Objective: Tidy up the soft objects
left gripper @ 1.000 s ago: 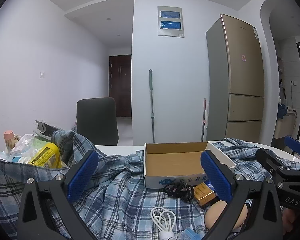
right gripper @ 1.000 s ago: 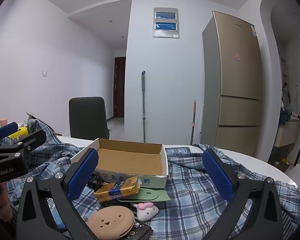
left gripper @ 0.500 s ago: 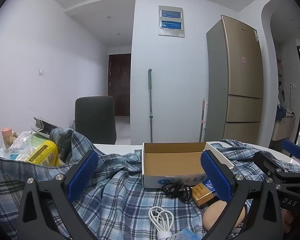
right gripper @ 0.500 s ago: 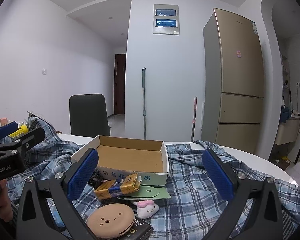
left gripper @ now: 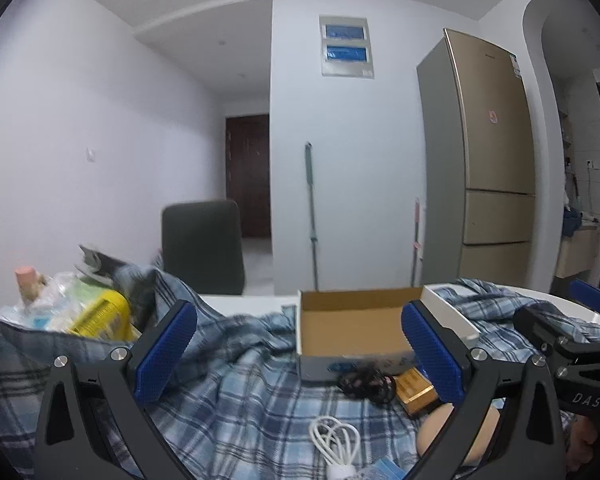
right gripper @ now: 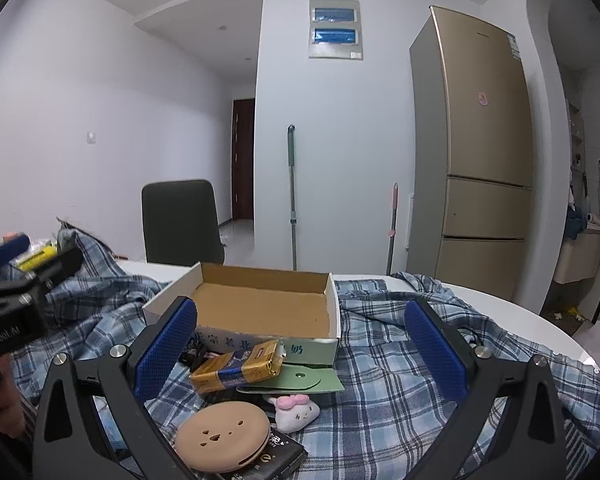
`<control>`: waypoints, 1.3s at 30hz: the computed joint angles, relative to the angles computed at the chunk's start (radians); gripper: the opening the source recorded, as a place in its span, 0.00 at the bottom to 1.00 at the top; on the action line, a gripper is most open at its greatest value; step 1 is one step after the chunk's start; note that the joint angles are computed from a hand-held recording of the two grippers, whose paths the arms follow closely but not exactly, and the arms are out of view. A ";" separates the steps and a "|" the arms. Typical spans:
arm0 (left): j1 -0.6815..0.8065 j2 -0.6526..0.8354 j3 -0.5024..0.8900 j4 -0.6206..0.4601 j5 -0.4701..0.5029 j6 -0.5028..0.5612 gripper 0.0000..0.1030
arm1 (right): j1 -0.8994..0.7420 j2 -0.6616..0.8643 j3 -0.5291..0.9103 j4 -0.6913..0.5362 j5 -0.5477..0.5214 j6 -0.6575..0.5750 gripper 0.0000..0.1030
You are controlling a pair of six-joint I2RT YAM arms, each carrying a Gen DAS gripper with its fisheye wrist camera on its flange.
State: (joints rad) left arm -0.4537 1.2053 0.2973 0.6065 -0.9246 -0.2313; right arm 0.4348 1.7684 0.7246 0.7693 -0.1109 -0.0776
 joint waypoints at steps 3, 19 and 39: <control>0.007 -0.014 -0.001 -0.014 0.019 -0.012 1.00 | -0.004 0.000 0.028 -0.072 -0.018 -0.013 1.00; -0.004 -0.072 -0.003 -0.069 0.059 -0.042 1.00 | -0.003 -0.016 0.037 -0.113 -0.025 -0.052 1.00; -0.058 -0.298 0.092 -0.776 0.126 -0.300 0.94 | -0.012 -0.070 0.273 -0.777 -0.177 -0.221 1.00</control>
State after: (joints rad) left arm -0.5121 0.9074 0.3888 -0.1696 -0.7983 -0.5312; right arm 0.4223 1.6981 0.9981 -0.0080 -0.2878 -0.2983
